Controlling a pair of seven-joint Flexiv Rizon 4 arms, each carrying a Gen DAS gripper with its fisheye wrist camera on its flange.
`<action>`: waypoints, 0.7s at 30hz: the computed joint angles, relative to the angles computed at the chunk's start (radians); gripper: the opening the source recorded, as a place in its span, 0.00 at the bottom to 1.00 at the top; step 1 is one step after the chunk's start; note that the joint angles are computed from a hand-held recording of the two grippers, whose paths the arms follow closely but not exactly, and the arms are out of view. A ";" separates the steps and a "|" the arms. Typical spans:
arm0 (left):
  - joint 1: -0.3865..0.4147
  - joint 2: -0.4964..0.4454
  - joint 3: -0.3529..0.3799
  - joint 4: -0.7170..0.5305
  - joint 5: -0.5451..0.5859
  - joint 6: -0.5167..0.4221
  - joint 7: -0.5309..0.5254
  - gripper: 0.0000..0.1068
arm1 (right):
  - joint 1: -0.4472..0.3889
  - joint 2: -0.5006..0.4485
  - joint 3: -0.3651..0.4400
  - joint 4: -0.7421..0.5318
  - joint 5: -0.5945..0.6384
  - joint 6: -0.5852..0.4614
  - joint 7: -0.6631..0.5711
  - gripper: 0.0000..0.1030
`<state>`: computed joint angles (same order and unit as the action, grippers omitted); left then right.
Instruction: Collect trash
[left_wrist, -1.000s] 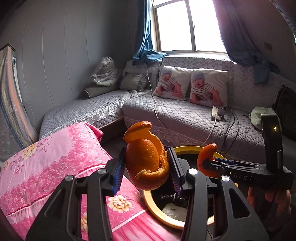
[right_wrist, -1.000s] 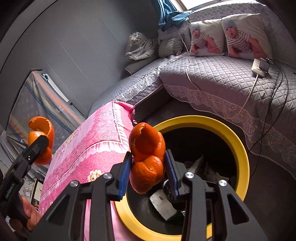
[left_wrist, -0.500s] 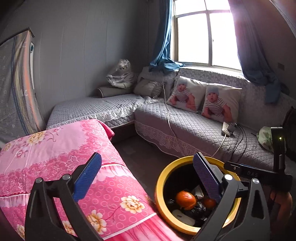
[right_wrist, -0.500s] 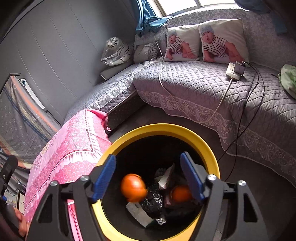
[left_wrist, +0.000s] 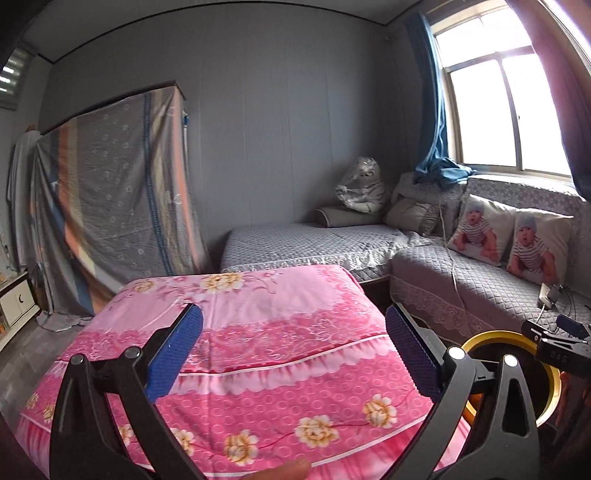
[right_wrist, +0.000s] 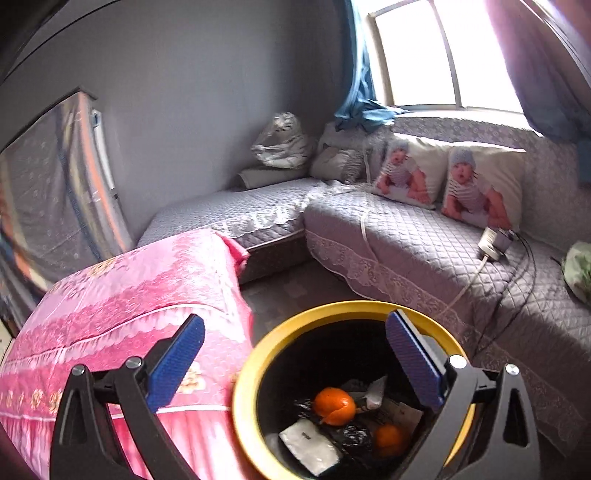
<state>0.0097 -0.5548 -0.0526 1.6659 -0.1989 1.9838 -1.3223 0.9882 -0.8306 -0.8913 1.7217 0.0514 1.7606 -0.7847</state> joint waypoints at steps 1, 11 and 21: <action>-0.020 0.014 0.040 0.025 -0.027 0.016 0.002 0.89 | -0.021 0.021 0.050 -0.004 -0.035 0.042 -0.017 0.92; -0.017 0.159 0.147 0.252 -0.181 0.179 0.002 0.89 | -0.071 0.135 0.365 -0.080 -0.086 0.150 -0.261 0.92; 0.004 0.234 0.122 0.405 -0.235 0.202 0.011 0.89 | 0.236 0.069 0.096 -0.027 0.194 0.182 -0.383 0.92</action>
<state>0.0140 -0.3204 0.0697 2.0709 -0.4335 2.1857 -1.3110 1.2238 -0.7614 -0.7949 1.6947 0.2457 1.9428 -1.1679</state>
